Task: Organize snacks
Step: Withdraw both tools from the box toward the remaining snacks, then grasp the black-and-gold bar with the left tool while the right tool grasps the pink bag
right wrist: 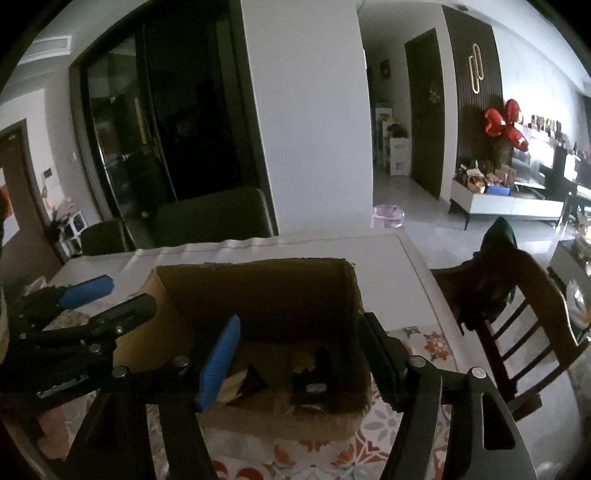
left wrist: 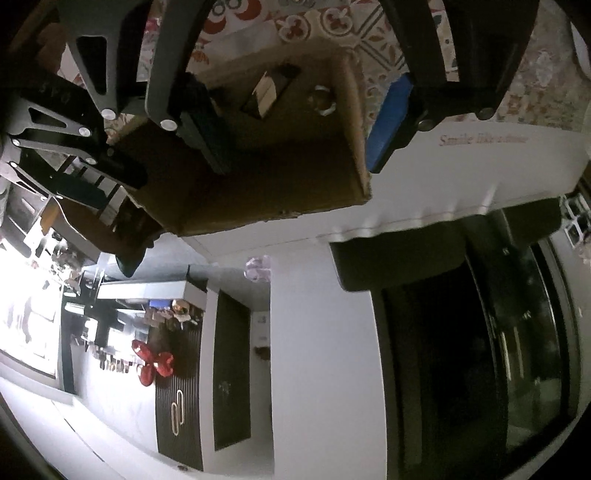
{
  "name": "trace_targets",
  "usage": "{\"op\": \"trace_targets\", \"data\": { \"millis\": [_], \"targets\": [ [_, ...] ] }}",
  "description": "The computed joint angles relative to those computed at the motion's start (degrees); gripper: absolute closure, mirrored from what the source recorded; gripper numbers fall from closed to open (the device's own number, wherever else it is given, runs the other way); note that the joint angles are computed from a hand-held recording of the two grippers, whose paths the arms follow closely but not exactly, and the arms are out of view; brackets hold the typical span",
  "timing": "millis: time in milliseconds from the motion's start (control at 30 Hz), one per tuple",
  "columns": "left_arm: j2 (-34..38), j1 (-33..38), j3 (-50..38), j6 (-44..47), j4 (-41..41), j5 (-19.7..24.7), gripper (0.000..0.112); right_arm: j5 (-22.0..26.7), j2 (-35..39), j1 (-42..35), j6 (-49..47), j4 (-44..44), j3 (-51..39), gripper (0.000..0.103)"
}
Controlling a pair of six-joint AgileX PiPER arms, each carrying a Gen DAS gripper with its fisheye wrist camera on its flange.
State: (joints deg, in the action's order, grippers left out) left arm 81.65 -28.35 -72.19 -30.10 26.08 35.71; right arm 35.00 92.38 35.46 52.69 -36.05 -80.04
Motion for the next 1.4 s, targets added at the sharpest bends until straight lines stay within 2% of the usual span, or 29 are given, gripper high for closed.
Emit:
{"op": "trace_targets", "data": {
  "millis": [167, 333, 567, 667, 767, 933, 1033, 1200, 1300, 1400],
  "targets": [
    [-7.1, -2.9, 6.0, -4.8, 3.9, -0.2, 0.037, 1.3, -5.0, 3.9, 8.3, -7.9, 5.1, 0.036],
    [-12.7, -8.6, 10.4, -13.3, 11.6, 2.5, 0.037, 5.2, -10.4, 9.1, 18.9, -17.1, 10.7, 0.036],
    [-18.9, -18.1, 16.2, -25.2, 21.1, 7.7, 0.037, 16.2, -16.1, 18.5, 30.4, -27.9, 17.4, 0.036],
    [-20.4, -24.2, 18.2, -31.1, 25.8, 12.2, 0.037, 18.9, -18.3, 21.3, 33.0, -28.8, 20.1, 0.036],
    [-21.9, -27.7, 20.2, -33.8, 26.2, 14.2, 0.037, 20.7, -20.1, 23.7, 35.0, -28.7, 22.7, 0.036],
    [-22.8, -37.0, 23.6, -41.3, 30.2, 22.0, 0.037, 21.6, -23.0, 26.2, 38.1, -27.1, 27.1, 0.036],
    [-22.3, -42.1, 25.1, -45.6, 31.4, 25.8, 0.037, 24.1, -23.8, 28.5, 41.3, -27.3, 29.8, 0.036],
    [-21.3, -47.1, 29.3, -52.2, 31.1, 27.1, 0.038, 24.5, -25.1, 30.4, 43.6, -25.4, 33.8, 0.036],
    [-21.5, -47.3, 31.1, -54.0, 28.6, 24.5, 0.038, 24.1, -25.8, 31.6, 44.8, -24.0, 36.0, 0.036],
    [-20.0, -48.5, 32.5, -56.6, 28.0, 23.9, 0.039, 23.1, -26.1, 32.0, 46.8, -23.0, 38.1, 0.036]
  ]
}}
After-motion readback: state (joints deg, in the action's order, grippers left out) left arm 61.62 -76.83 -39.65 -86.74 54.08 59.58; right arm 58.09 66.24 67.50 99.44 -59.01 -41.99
